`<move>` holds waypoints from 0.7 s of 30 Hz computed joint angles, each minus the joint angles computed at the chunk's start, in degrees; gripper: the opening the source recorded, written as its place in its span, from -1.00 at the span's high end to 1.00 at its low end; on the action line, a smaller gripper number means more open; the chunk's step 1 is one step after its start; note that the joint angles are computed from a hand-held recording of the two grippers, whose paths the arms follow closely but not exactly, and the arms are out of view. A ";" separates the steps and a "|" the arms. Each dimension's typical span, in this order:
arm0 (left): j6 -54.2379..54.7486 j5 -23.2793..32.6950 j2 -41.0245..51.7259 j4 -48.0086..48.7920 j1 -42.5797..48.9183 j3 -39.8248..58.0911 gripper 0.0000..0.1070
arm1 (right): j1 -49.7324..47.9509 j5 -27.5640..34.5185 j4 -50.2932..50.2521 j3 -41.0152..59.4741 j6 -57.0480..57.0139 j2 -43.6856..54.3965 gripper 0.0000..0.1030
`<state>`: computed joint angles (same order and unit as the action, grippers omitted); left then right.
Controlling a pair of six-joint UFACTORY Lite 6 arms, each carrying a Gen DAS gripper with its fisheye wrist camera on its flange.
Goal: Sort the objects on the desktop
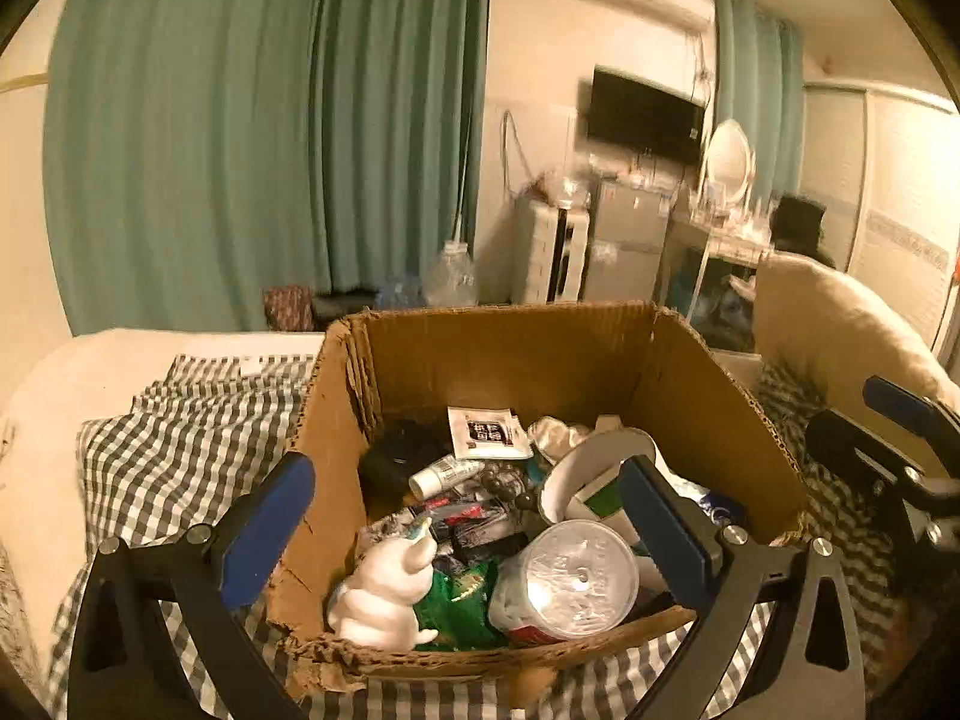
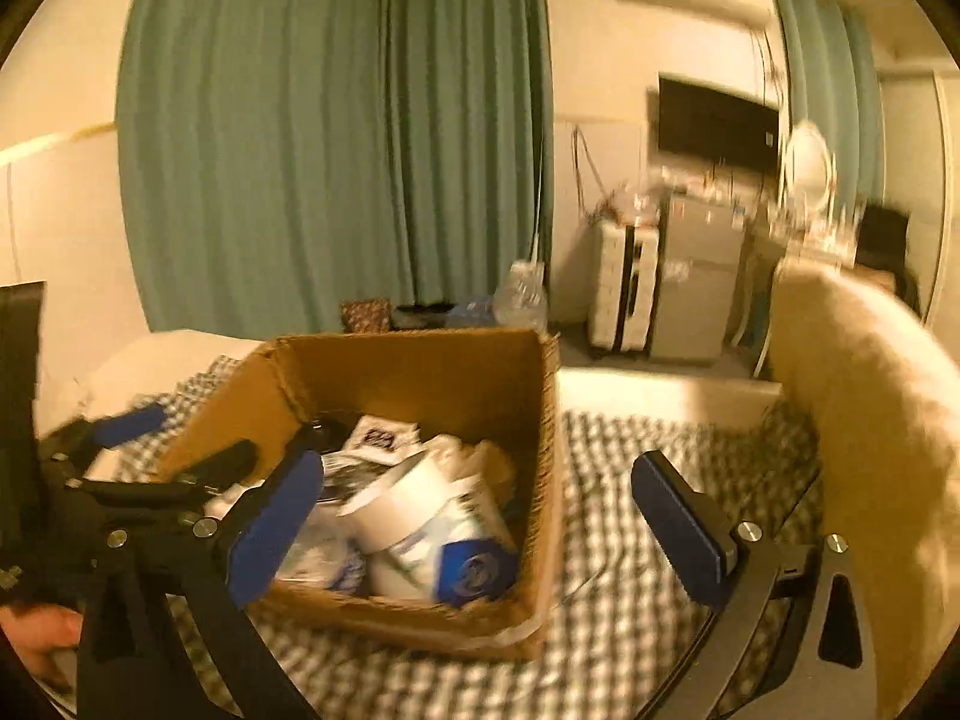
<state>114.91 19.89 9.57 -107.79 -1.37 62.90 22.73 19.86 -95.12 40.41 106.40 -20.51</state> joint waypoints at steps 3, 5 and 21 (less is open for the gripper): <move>3.60 -0.69 -0.61 -4.32 0.45 -1.55 -0.93 | 0.22 2.19 -3.69 -4.36 2.90 -2.39 -0.99; -2.71 -4.04 -1.84 1.67 -0.23 -1.24 -0.93 | 0.11 2.35 -1.71 -5.78 2.48 -3.67 -0.99; -6.82 5.33 -21.49 8.06 7.07 -25.31 -0.93 | 8.79 7.97 21.63 -14.51 -10.69 -15.54 -0.99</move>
<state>108.09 25.22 -11.92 -99.73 5.70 37.59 31.52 27.84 -73.49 25.90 95.71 -36.05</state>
